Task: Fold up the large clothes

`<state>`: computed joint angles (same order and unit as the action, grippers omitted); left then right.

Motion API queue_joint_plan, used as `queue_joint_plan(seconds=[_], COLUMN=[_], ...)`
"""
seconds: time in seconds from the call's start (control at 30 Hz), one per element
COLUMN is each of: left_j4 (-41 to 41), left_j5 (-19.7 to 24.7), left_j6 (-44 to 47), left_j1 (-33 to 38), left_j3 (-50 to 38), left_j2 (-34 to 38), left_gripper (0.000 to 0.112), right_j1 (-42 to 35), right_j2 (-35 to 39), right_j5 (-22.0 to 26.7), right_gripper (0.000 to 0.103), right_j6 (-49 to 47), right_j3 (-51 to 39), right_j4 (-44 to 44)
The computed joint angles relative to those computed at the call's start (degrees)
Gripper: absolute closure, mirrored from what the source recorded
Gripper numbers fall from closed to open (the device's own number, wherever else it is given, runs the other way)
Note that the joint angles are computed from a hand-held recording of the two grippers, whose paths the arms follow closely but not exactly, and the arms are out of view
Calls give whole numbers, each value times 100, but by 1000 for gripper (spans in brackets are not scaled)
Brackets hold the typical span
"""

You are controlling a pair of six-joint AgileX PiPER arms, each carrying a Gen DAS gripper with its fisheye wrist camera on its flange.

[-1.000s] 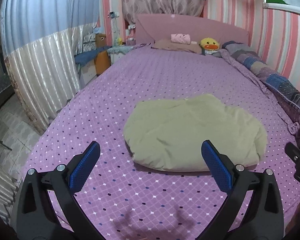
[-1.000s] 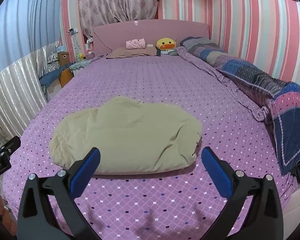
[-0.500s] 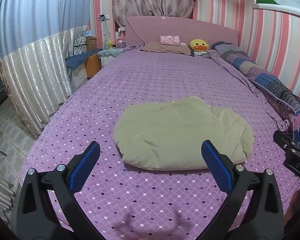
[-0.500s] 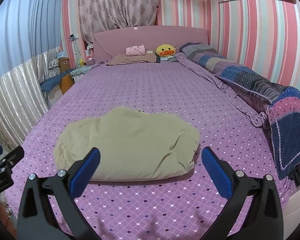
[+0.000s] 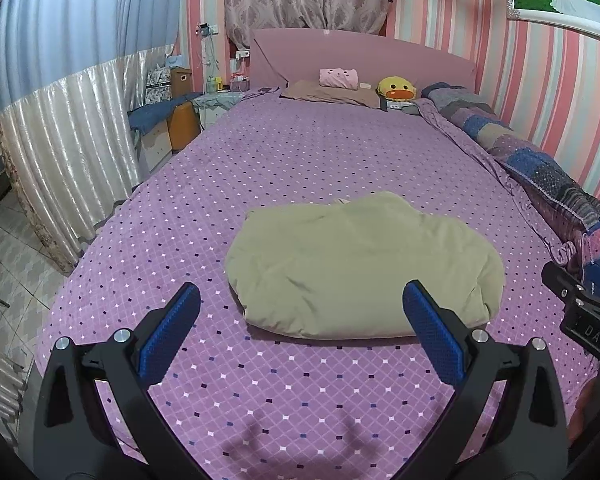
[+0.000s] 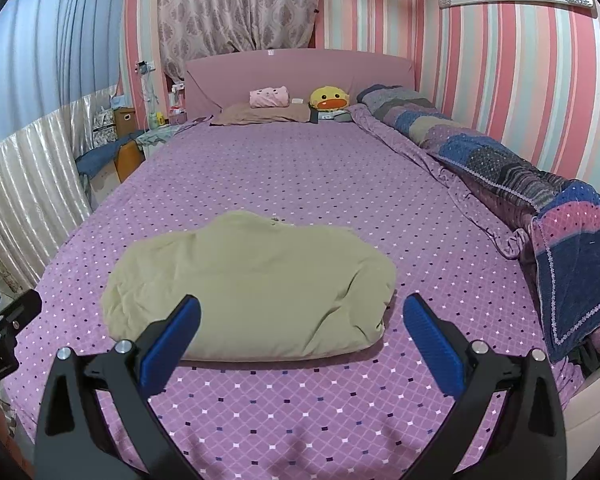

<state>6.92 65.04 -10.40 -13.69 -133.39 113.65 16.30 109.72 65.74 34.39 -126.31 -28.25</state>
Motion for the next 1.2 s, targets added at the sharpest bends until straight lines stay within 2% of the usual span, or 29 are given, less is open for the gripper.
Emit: queue_joint_plan(seconds=[0.27, 0.67, 0.93, 1.2], left_j4=[-347, -88, 222, 211], left_j5=[94, 121, -179, -259], left_j6=[196, 105, 9, 47], left_j1=[107, 65, -101, -93], left_j3=[-139, -220, 166, 254], left_j2=[71, 115, -88, -126], left_gripper=[12, 12, 12, 12], right_j1=[33, 38, 91, 86], right_j2=[9, 7, -39, -132], right_j5=[39, 63, 55, -4], right_gripper=[2, 2, 2, 2], right_j6=[36, 39, 123, 205], right_j3=[-34, -37, 61, 251], right_j4=[-46, -55, -129, -182])
